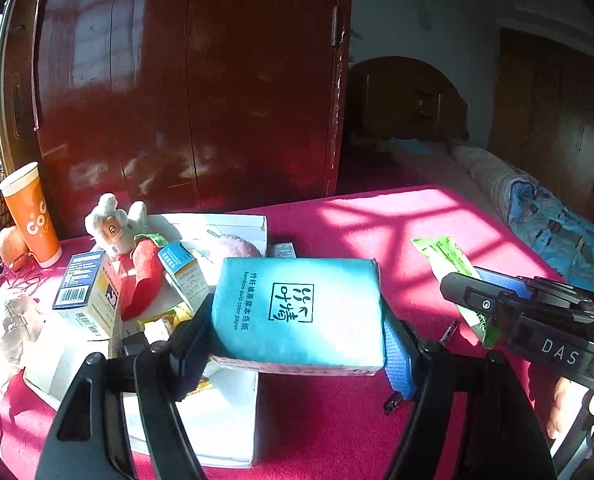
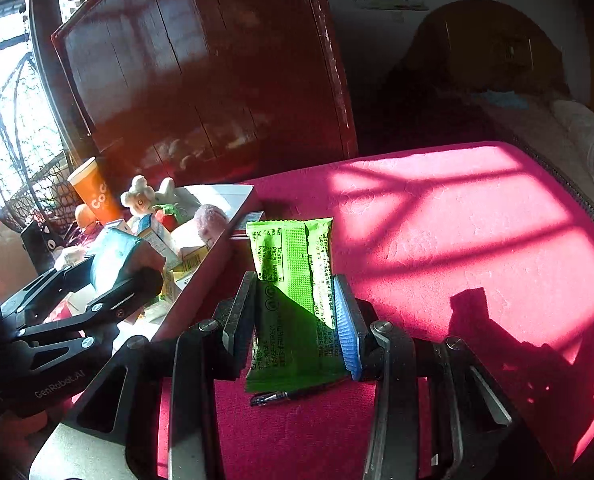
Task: Organize objects
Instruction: 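Carry the teal tissue pack and green packet over the white tray, then lower the teal pack into the tray with the left tool while the right tool releases the green packet there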
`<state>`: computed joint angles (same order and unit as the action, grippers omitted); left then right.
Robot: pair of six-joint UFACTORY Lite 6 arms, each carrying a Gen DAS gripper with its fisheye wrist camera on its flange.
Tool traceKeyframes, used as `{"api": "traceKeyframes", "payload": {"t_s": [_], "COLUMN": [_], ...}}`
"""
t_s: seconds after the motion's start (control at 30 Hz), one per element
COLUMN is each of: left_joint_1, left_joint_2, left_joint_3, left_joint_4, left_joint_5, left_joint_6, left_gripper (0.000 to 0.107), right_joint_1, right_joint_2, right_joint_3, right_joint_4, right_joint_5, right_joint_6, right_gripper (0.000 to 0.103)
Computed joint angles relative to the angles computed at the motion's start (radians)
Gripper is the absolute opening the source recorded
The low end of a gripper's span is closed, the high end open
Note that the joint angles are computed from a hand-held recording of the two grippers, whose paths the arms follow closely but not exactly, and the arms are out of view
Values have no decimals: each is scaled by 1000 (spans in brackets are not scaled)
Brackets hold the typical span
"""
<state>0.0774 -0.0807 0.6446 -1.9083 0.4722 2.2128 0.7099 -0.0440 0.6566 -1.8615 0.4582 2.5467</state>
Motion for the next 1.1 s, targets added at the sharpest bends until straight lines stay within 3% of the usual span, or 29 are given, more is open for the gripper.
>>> {"api": "traceKeyframes", "payload": {"t_s": [0.3, 0.57, 0.77, 0.9, 1.0, 1.1], "left_joint_1": [205, 316, 368, 429, 470, 488], "left_joint_2": [-3, 74, 189, 300, 399, 466], "left_joint_3": [13, 64, 148, 265, 376, 431], "left_joint_4": [120, 122, 110, 118, 234, 360], "left_joint_5": [97, 149, 161, 153, 164, 243], "left_joint_6": [-72, -45, -26, -54, -149, -223], "left_gripper": [73, 73, 73, 73, 73, 73], "right_joint_1": [136, 182, 174, 130, 110, 81], "right_joint_2": [45, 166, 274, 364, 473, 600], "right_joint_3": [117, 261, 391, 515, 677, 864], "right_joint_4": [177, 265, 308, 316, 428, 591], "right_joint_5": [73, 86, 51, -50, -82, -151], "right_joint_6": [-158, -259, -336, -377, -536, -733], "right_gripper": [36, 36, 36, 36, 36, 36]}}
